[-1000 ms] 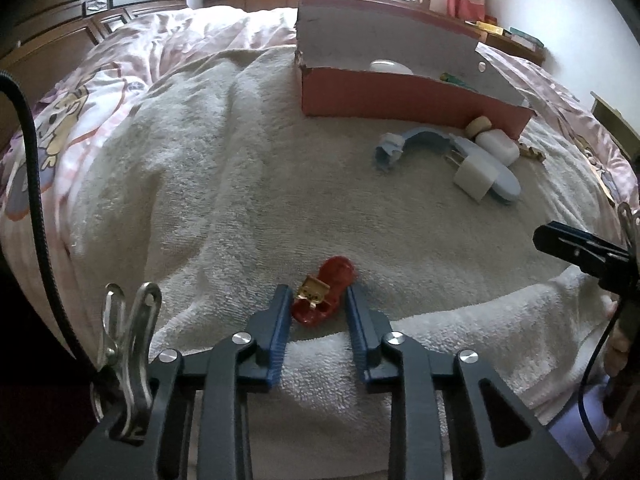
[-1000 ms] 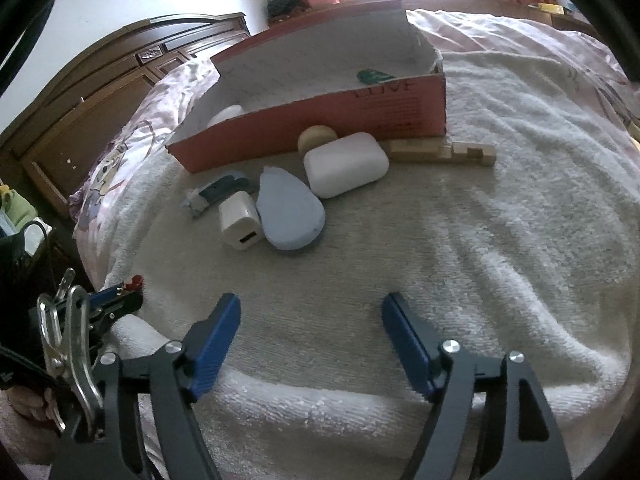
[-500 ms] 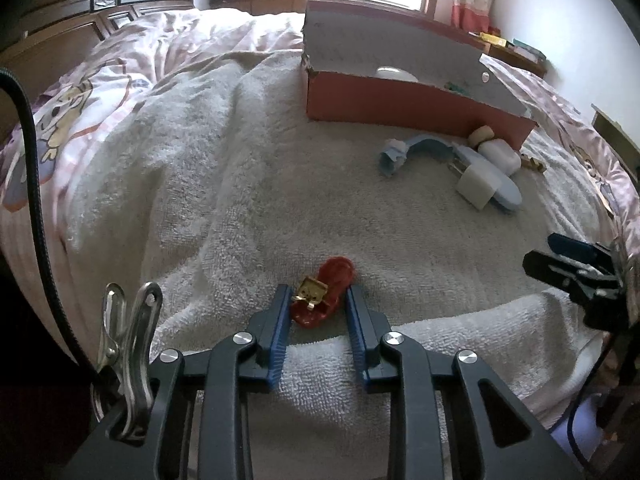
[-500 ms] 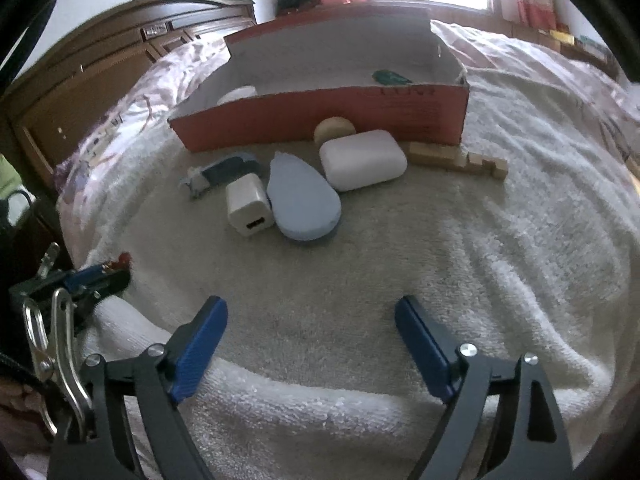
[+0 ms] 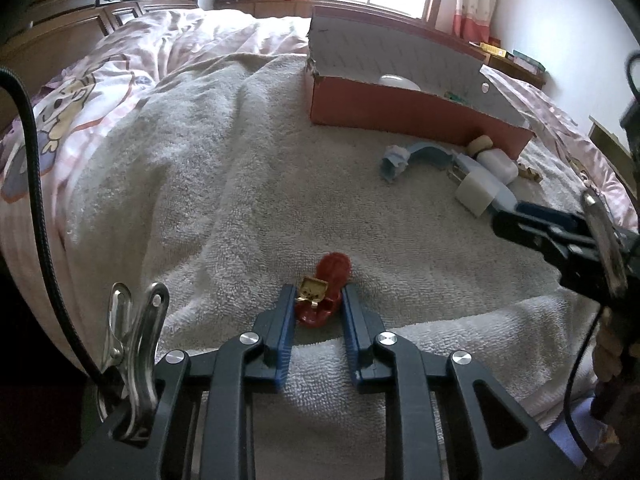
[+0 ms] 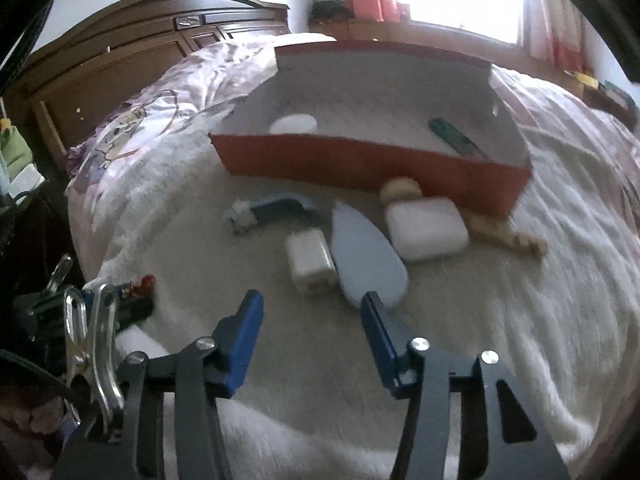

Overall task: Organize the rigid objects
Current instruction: 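Close the left tool on the red toy while the right tool grasps the white charger plug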

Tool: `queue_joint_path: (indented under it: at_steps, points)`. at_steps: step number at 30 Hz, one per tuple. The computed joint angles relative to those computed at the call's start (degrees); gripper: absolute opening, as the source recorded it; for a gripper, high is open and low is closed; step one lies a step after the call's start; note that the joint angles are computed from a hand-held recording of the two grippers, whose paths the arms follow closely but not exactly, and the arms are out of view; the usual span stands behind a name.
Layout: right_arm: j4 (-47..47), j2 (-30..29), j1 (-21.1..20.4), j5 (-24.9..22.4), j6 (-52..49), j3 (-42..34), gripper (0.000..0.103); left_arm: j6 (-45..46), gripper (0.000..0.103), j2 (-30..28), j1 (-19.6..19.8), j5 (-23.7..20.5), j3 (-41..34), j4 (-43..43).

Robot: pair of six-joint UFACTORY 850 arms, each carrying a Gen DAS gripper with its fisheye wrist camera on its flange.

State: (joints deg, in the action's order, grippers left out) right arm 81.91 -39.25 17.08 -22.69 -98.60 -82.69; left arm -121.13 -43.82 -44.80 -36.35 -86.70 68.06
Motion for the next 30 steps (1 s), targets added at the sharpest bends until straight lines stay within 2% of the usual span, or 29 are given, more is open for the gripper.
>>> queue_joint_path:
  at_steps: [7,13,16,22,30]
  points:
    - [1.22,-1.64,1.76,1.67,-3.09,-2.44,0.048,-0.79,0.023,0.08,0.04,0.23,0.19,0.54]
    - [-4.49,-2.80,1.77,-1.01,2.28,-3.86,0.039,-2.08,0.023,0.20,0.13,0.56,0.52,1.42]
    - [-6.81,-3.51,1.97,-0.64,4.58,-4.15,0.037,-2.67,0.023,0.18,0.18,0.60,0.53,1.76]
    - [-6.20,-3.98,1.36,-2.14,5.66,-4.75,0.028,-1.65,0.023,-0.06,0.15,-0.01,0.03,1.06]
    - [-3.58,-3.57,0.45,-4.15,4.81,-3.93,0.026,-2.66,0.023,0.44,-0.11,0.03,0.07,2.77]
